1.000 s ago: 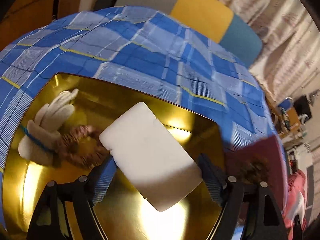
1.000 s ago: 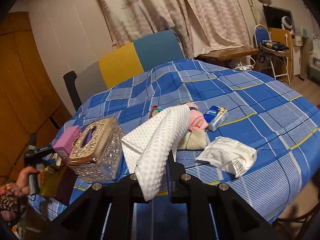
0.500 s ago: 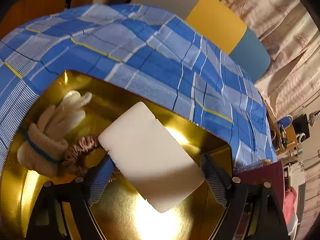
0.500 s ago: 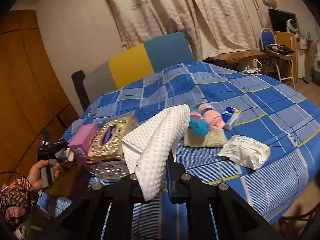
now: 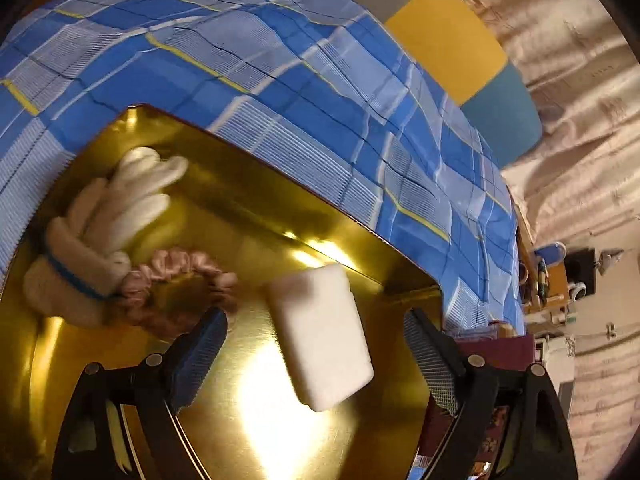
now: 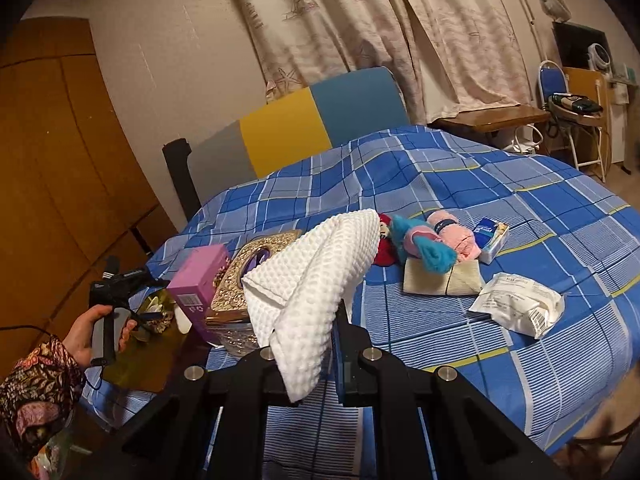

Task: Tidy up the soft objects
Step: 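Carry the sponge block into the gold tray and open the left gripper, then lower the white waffle towel into the gold tray and open the right gripper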

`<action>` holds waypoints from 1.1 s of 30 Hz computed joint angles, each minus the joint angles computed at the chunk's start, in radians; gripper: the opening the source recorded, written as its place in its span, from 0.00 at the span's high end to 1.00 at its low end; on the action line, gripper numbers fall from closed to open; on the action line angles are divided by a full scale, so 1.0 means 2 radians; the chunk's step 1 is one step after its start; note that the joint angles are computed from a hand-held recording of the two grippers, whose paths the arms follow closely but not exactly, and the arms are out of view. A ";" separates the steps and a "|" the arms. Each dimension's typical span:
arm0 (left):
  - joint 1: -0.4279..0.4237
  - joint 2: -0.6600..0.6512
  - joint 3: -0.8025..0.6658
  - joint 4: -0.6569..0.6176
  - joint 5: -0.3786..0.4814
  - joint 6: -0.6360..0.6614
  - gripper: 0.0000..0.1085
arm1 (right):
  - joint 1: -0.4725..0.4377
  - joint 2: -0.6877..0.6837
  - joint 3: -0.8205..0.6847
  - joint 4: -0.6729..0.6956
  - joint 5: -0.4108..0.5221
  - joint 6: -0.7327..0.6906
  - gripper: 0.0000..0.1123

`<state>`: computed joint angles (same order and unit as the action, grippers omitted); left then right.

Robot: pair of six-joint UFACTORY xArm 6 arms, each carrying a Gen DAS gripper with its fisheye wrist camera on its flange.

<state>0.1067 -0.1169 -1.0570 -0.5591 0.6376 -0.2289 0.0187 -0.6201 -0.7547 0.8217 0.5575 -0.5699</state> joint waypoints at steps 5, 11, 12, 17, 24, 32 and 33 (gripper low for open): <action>-0.001 -0.039 0.039 -0.016 -0.041 -0.014 0.16 | 0.010 -0.005 -0.001 0.005 0.001 -0.008 0.91; -0.018 -0.104 0.090 0.090 -0.045 -0.064 0.22 | 0.041 0.004 -0.015 0.017 0.005 -0.025 0.91; -0.020 -0.117 0.100 0.098 -0.048 -0.066 0.23 | 0.048 0.008 -0.018 0.018 0.005 -0.026 0.91; -0.036 -0.215 0.177 0.176 -0.063 -0.117 0.23 | 0.096 0.032 -0.045 0.026 0.009 -0.043 0.91; -0.064 -0.339 0.251 0.349 -0.017 -0.221 0.23 | 0.179 0.098 -0.101 -0.005 0.024 -0.035 0.91; -0.093 -0.435 0.307 0.457 0.014 -0.293 0.23 | 0.258 0.214 -0.193 -0.042 0.052 -0.007 0.91; -0.094 -0.443 0.311 0.463 0.016 -0.297 0.23 | 0.267 0.227 -0.205 -0.051 0.049 -0.003 0.91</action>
